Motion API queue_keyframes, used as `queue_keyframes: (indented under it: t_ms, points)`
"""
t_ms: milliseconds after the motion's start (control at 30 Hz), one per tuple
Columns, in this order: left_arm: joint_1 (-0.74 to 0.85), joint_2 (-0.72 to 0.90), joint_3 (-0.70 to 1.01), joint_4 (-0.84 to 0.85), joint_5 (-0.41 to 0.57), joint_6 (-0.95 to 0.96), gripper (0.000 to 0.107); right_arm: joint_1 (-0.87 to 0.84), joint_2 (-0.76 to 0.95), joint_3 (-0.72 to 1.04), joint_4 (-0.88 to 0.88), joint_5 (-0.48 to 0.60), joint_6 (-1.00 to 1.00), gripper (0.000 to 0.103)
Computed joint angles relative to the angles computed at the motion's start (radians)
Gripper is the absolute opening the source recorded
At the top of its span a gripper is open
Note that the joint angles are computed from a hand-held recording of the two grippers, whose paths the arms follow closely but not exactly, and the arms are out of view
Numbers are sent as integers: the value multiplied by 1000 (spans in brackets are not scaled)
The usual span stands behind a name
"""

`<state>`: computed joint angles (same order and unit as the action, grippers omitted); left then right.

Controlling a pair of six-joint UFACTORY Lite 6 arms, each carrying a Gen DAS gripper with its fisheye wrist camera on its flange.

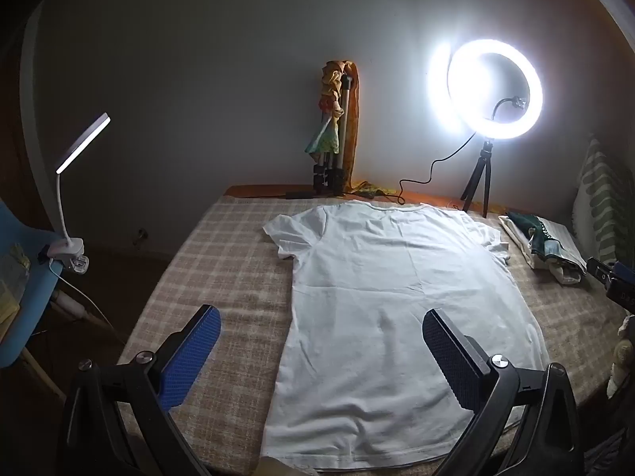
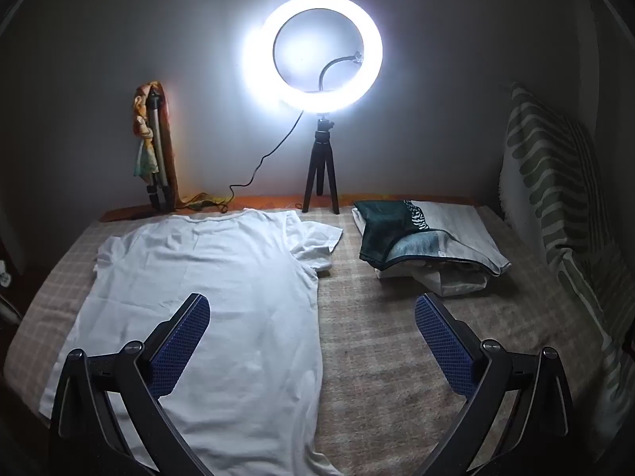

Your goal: Fold small clothes

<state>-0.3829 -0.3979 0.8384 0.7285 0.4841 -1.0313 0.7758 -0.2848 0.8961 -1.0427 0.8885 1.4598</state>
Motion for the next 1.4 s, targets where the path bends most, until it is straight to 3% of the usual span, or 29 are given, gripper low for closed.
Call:
queue_keyframes:
  t_ms: [167,367,1400]
  points:
    - [45,0,18,-71,-19,99,103,-4,-8,-15,-12,-8,22,103]
    - [-28,-16,-2,69,29,-55,103,20,15,11,-13,11,33,103]
    - [-7,-21,2,33,15,-19,103,-9,18,12,-13,-11,15,103]
